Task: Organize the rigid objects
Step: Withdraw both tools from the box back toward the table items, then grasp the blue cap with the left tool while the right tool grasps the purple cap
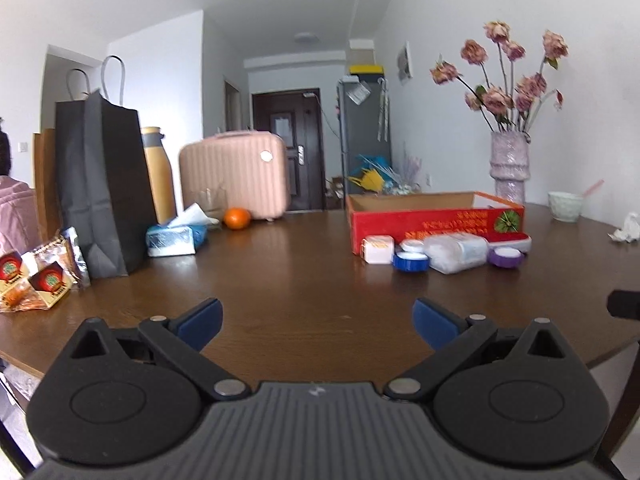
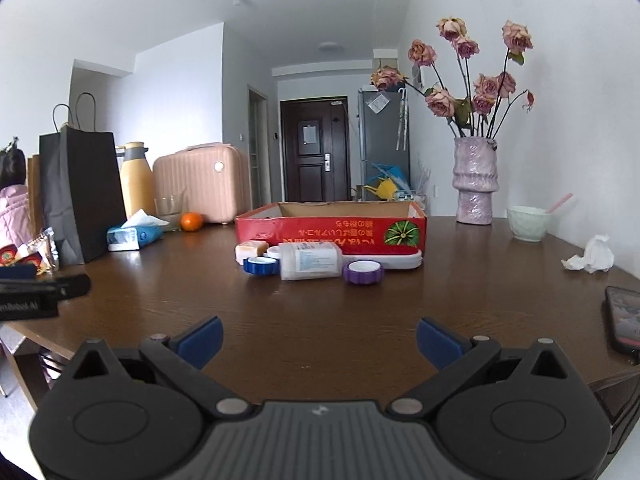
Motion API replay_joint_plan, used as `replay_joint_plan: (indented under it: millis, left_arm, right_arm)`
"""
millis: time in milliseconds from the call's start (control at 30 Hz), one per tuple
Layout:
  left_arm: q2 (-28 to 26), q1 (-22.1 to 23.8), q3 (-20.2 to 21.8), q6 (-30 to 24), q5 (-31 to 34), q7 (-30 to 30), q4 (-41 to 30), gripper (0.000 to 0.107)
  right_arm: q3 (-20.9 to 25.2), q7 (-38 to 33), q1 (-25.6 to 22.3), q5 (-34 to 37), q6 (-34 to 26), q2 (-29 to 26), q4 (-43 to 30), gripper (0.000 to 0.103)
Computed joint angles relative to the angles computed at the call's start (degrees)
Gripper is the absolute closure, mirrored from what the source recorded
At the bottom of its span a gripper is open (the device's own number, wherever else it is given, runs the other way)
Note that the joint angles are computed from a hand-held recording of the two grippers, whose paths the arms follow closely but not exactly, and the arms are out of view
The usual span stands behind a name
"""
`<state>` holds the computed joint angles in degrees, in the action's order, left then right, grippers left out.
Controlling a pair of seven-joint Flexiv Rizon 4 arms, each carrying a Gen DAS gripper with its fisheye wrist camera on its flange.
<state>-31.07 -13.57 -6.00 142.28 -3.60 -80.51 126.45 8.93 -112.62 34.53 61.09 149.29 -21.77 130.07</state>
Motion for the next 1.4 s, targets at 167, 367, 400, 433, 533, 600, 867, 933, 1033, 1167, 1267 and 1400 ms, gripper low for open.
replay_joint_plan:
  millis: [167, 367, 400, 433, 533, 600, 867, 933, 1033, 1167, 1267, 1400]
  left_arm:
    - [-0.57, -1.35, -0.09, -2.65, -2.06, 1.55, -1.71, 0.004]
    - [-1.35, -1.99, -0.62, -8.02, -2.87, 3.1, -5.54, 0.004]
    - [-1.59, -2.13, -0.74, -9.33, -3.02, 3.45, -6.51, 0.004]
    - [-1.86, -2.43, -0.73, -10.9, -3.4, 4.01, -7.6, 0.004]
    - [-2.97, -4.01, -0.24, -15.87, -5.77, 5.93, -11.29, 0.004]
    - [-3.76, -3.62, -0.88, -18.9, -5.78, 6.17, -13.65, 0.004]
    - [-7.2, 2.55, -7.67, -33.11, -0.24, 9.08, -24.04, 0.01]
    - [-9.05, 6.2, -12.36, -36.19, 2.01, 10.34, -27.27, 0.016]
    - [-12.15, 6.94, -14.49, -41.42, 1.84, 13.18, -33.45, 0.027]
    - [-15.79, 4.75, -13.85, -50.39, -2.26, 16.85, -41.8, 0.028]
    - [-18.23, 5.13, -16.31, -56.17, -5.23, 20.84, -46.18, 0.028]
    - [-20.39, 2.96, -14.76, -59.67, -8.66, 22.91, -50.51, 0.038]
  right_arm:
    - [-1.83, -3.9, -0.36, 1.18, -5.64, 1.94, -0.9, 0.0]
    - [-2.02, 1.32, -3.36, -4.83, -7.84, 1.21, 0.19, 0.001]
    - [-2.81, 1.2, -3.2, -4.88, -8.37, 1.07, -0.21, 0.001]
    - [-3.75, 0.6, -3.13, -4.91, -9.49, 1.15, -0.71, 0.002]
    - [-6.18, -0.51, -3.44, -6.08, -13.44, 1.33, -2.32, 0.008]
    - [-8.05, -1.18, -3.67, -6.94, -16.92, 1.61, -3.65, 0.009]
    - [-14.98, 1.59, -4.69, -14.54, -26.28, -0.46, -9.05, 0.02]
    - [-15.07, 4.22, -5.96, -18.28, -26.77, -1.72, -10.07, 0.021]
    - [-19.88, 4.99, -3.51, -19.71, -29.46, -3.44, -12.45, 0.022]
    - [-28.33, 5.9, 1.27, -20.2, -34.27, -5.77, -15.0, 0.022]
    - [-33.64, 8.17, 3.44, -21.75, -39.21, -7.4, -16.32, 0.022]
    - [-31.05, 11.64, -1.65, -26.07, -42.47, -8.7, -18.69, 0.024]
